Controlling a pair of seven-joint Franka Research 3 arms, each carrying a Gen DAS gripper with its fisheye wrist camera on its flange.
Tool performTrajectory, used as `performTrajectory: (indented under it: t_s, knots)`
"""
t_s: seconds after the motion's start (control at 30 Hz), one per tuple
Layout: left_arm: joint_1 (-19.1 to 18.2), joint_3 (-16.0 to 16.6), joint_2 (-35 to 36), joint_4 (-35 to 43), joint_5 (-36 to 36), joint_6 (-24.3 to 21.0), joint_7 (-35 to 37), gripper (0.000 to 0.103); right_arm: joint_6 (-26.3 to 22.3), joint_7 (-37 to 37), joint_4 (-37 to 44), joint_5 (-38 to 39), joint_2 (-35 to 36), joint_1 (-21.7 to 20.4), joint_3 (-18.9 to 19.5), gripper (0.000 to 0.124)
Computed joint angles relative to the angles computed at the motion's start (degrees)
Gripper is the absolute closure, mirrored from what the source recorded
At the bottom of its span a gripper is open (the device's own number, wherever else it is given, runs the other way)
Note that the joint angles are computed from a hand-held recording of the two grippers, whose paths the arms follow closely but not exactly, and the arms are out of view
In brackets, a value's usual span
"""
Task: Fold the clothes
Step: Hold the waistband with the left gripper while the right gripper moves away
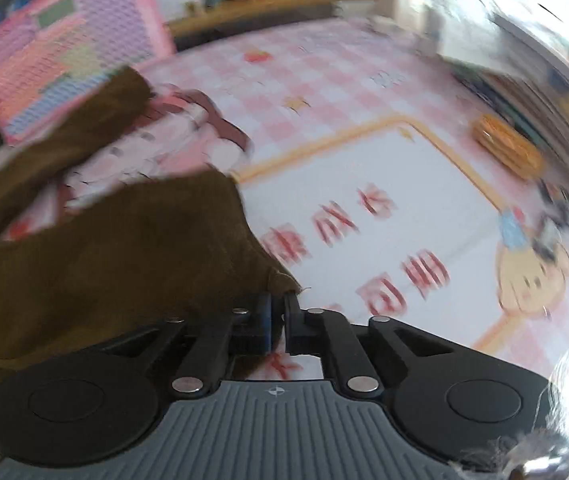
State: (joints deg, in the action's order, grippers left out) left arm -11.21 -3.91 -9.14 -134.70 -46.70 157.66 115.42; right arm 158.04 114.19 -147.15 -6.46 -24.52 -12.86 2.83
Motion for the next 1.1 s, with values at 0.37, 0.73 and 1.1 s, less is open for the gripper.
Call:
performTrajectory:
  t_s: [0.37,0.73,1.1]
  knots:
    - [0.0,0.3,0.0,0.1,-1.6,-0.9,2.0,0.095,0.9,-9.3,-9.0,9.7,-21.1,1.5,-2.6,0.119]
    - [0.3,-0.1,-0.7,0.0,-1.2,-3.0,3.1,0.094,-7.5,-4.7,-13.0,5.7,-17.1,-4.7,0.2,0.118]
    - [-0.8,0.9,-2.8,-2.7,-1.3,-0.9,0.7,0.094,-6.8,-8.6,-6.9,2.6,-12.9,-1.8,-1.0,0.091]
